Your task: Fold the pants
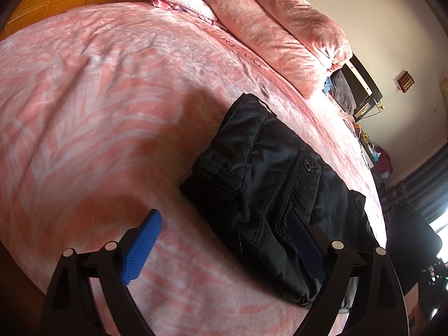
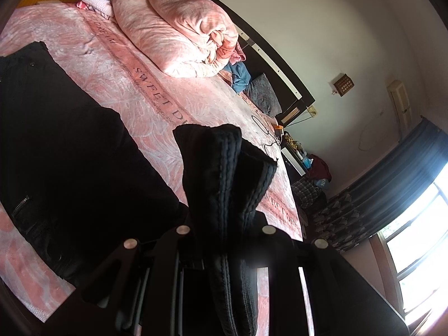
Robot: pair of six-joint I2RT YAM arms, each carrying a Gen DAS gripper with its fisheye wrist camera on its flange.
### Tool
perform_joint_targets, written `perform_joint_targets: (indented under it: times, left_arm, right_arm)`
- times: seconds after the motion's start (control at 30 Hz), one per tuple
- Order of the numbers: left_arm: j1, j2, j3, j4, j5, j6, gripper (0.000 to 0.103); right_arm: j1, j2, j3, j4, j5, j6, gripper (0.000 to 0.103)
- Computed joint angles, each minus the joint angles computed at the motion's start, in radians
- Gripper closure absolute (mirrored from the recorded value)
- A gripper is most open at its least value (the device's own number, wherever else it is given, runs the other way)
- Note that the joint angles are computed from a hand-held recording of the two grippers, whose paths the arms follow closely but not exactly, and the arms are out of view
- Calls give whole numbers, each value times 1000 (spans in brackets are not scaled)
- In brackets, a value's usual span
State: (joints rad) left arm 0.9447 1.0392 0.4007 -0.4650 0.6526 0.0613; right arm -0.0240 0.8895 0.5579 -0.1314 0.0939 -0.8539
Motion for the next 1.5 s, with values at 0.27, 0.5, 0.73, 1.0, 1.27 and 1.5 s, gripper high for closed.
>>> perform_joint_targets:
  times: [0.27, 0.5, 0.73, 1.0, 1.27, 1.5]
  left_arm:
    - [2, 2, 0, 2, 2, 0, 12]
    - [5, 1, -1, 0, 6, 1, 12]
    - [12, 4, 0, -4, 9, 8, 12]
    - [11, 7, 1, -4, 4, 11, 12]
    - [-23, 6, 6, -12, -26, 12, 12]
    - [-21, -19, 2, -32, -13, 14, 12]
  right_arm:
    - [83, -17, -113, 146, 109, -96, 87]
    - [205, 3, -320, 443, 244, -283, 87]
    - [317, 155, -477, 754, 348, -402, 87]
    - [365, 198, -510, 709, 361, -388, 78]
    - [291, -211, -249, -194, 103, -239, 17]
    - [-39, 255, 308, -730, -378, -15, 30]
